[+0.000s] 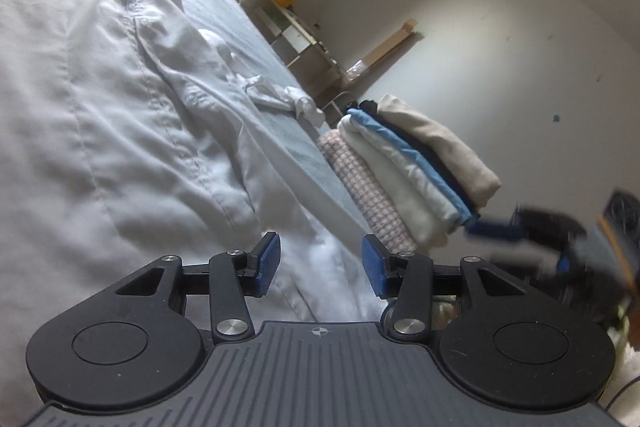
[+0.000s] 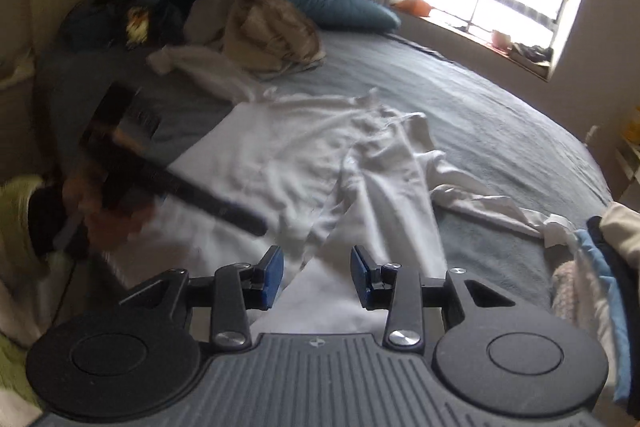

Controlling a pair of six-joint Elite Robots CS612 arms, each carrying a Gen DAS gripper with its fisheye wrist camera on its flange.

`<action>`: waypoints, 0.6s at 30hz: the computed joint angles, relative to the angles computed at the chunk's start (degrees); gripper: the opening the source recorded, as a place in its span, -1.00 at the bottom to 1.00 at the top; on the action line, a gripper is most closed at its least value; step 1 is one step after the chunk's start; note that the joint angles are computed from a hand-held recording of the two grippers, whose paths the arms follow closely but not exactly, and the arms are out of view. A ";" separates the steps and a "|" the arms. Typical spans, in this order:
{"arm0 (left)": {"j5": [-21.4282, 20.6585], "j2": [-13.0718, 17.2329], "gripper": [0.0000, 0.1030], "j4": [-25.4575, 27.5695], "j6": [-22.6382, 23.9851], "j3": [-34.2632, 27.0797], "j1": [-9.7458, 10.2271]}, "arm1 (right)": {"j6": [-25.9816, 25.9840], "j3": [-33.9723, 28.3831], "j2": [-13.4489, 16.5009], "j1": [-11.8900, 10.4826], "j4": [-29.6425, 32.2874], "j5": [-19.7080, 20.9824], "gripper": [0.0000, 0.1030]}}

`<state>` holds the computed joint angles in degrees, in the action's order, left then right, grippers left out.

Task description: Fold clothes

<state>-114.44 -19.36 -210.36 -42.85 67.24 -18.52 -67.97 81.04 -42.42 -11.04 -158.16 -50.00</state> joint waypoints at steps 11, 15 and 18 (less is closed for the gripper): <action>8.08 -5.60 -0.13 5.23 7.55 7.90 -2.08 | -34.06 8.25 3.40 1.52 -19.24 -6.98 -0.25; 9.33 -6.52 -0.13 6.24 10.21 9.16 -2.75 | -35.65 7.38 4.83 1.63 -21.80 -8.17 -0.27; 9.84 -7.11 -0.11 6.97 12.96 9.85 -3.13 | -31.06 7.48 3.25 0.85 -17.98 -8.01 -0.27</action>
<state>-104.60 -26.47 -203.39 -29.88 77.09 -21.65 -99.03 88.52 -39.16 -10.20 -176.15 -58.01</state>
